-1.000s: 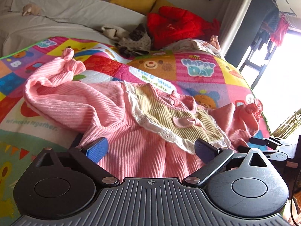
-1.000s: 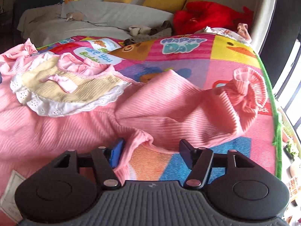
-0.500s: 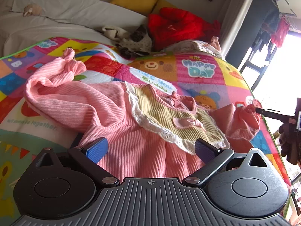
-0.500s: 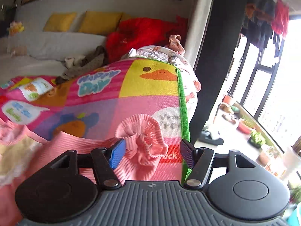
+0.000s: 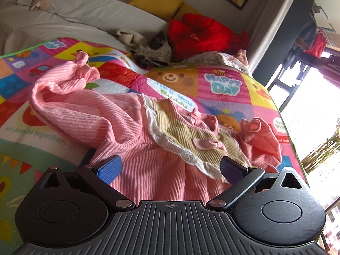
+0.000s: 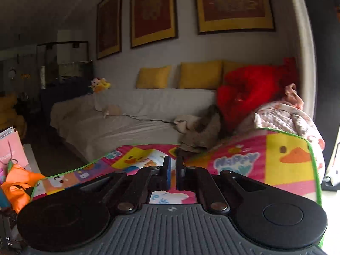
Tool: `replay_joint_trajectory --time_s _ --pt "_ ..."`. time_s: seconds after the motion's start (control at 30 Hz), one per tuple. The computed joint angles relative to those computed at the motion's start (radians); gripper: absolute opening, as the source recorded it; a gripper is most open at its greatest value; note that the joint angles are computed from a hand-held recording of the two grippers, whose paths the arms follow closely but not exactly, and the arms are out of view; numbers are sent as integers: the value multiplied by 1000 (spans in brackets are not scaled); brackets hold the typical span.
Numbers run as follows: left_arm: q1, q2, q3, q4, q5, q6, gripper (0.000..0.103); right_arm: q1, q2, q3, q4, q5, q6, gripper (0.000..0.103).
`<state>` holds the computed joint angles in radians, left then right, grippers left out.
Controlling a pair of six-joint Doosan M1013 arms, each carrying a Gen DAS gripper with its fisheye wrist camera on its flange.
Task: Fold clothes
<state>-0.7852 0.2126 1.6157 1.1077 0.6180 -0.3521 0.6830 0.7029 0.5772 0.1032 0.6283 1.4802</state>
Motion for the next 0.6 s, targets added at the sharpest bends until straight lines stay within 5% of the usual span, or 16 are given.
replay_joint_trajectory --time_s 0.13,0.2,0.23,0.3,0.47,0.57,0.6 --pt "1 -2 4 13 -5 -20 101 36 66 -101 -126 116 -140 9" --pt "1 -3 7 20 -7 -31 101 49 65 -61 -289 139 -156 34" --pt "1 -4 9 24 -8 -37 101 56 65 -40 -375 150 -159 37" --pt "1 -5 12 29 -11 -44 101 71 68 0 -550 175 -162 38" --pt "2 -5 12 28 -12 -43 101 61 90 56 -681 243 -161 40" --pt "2 -5 11 27 -12 -42 102 50 112 32 -686 273 -106 33" --pt "1 -5 12 28 -12 -43 102 44 121 3 -660 293 -77 9"
